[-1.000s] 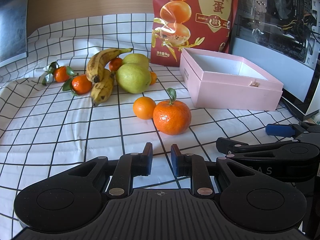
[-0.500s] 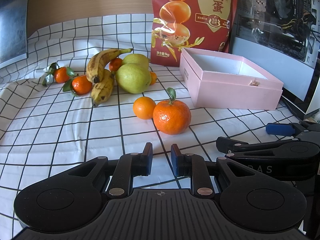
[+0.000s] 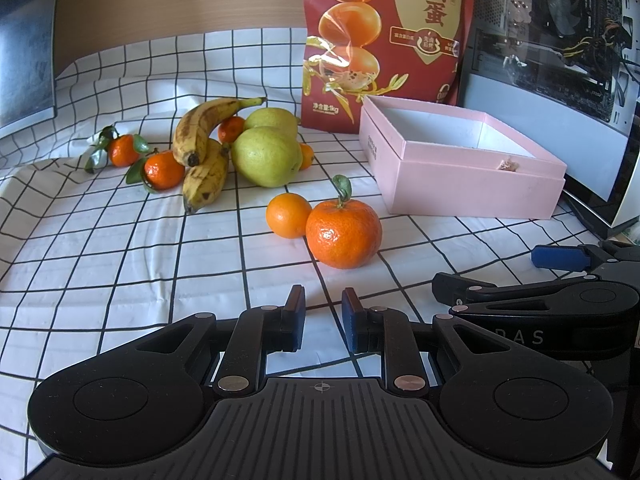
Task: Organize fruits
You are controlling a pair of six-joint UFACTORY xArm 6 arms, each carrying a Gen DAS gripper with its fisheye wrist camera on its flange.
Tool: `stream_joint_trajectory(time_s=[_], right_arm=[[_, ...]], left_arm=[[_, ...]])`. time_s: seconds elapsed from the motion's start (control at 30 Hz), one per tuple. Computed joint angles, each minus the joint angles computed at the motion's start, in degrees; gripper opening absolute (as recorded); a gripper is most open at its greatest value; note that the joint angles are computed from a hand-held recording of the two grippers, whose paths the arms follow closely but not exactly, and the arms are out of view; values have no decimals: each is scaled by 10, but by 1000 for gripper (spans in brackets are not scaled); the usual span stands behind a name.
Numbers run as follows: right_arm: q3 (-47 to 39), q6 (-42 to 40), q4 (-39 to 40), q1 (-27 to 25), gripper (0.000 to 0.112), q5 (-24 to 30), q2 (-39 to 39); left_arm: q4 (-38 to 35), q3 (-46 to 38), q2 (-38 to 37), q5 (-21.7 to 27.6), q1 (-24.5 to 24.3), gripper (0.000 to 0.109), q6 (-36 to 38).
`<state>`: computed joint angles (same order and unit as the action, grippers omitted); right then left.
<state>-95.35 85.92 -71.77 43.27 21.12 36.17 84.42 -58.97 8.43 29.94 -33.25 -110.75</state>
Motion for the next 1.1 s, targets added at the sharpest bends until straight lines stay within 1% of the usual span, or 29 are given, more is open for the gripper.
stream_joint_trajectory(time_s=[0.43,0.5,0.6,0.7,0.8,0.87,0.9,0.97,1.0,1.1], right_arm=[[3,2,-1,1,103,0,-2],[3,-19,22,1,103,-1,-3],[-8,-91,98,-2,103,-5,4],[-24,-204,206,-1,103,5,13],[-31,-299,299,2,103,18,14],[-30,-318,318,3,103,23,12],[-30,-320,320,3,103,23,12],[-29,-314,315,4,103,21,12],[-25,-293,298,5,103,24,8],[-38,-290,312,11,103,53,12]], left_arm=[[-1,0,0,0,0,24,1],[-7,0,0,-1,0,24,11],[-28,-1,-3,-9,3,24,52],[-95,0,-8,-52,26,24,127],[-206,7,-14,-112,57,24,228],[-282,18,-19,-149,75,24,276],[-335,26,-22,-168,84,24,308],[-412,36,-26,-185,91,23,367],[-437,41,-29,-187,92,23,391],[-418,49,-45,-177,99,24,388]])
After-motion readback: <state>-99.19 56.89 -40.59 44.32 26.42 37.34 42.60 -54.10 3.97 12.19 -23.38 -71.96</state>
